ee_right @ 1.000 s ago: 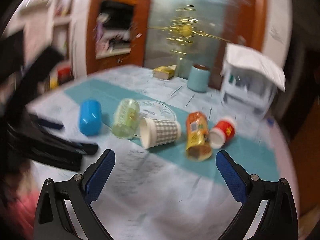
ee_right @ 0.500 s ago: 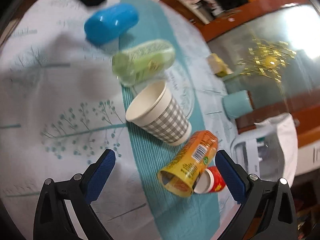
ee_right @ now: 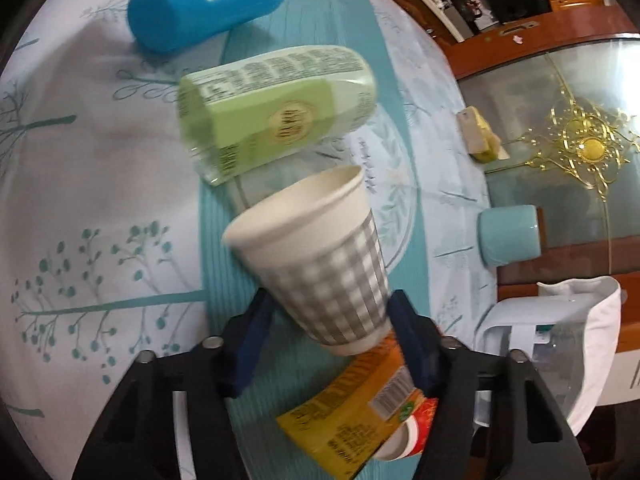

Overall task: Flip cup upright
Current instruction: 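Close the right gripper around the paper cup's body and lift it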

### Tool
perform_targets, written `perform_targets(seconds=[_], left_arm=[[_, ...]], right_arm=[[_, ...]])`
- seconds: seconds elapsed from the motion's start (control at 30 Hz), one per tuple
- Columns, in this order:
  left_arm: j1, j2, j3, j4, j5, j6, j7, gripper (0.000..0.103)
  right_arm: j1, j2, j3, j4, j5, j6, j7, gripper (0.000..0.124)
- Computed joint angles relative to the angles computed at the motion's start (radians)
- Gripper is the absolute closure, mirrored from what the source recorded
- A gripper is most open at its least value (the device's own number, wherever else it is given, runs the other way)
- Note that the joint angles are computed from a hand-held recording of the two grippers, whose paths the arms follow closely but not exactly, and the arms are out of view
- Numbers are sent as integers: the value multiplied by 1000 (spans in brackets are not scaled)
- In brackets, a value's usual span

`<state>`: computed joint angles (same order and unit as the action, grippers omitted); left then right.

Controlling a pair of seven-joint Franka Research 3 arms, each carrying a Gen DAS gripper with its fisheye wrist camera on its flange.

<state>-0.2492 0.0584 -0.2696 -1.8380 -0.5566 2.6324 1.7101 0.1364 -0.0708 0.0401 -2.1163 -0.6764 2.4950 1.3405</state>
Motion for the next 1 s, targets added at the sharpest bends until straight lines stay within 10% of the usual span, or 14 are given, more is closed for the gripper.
perform_targets(seconds=[0.2, 0.3, 0.5, 0.67, 0.83, 1.0], left_arm=[[4, 5, 2, 10, 0, -37, -6, 3], [5, -1, 0, 4, -14, -38, 11, 3], [-2, -13, 4, -8, -34, -24, 33, 3], [-8, 7, 7, 14, 60, -66, -43, 3], [-46, 5, 30, -11, 570, -6, -429, 3], [-29, 22, 24, 4, 610, -26, -467, 3]], right_arm=[[-6, 11, -4, 39, -1, -19, 42, 108], [1, 32, -5, 89, 47, -117, 18, 100], [-4, 6, -12, 84, 32, -100, 74, 44], [3, 84, -20, 172, 126, -118, 42, 44], [28, 134, -36, 195, 118, -110, 48, 44], [44, 138, -46, 176, 126, -79, 70, 59]])
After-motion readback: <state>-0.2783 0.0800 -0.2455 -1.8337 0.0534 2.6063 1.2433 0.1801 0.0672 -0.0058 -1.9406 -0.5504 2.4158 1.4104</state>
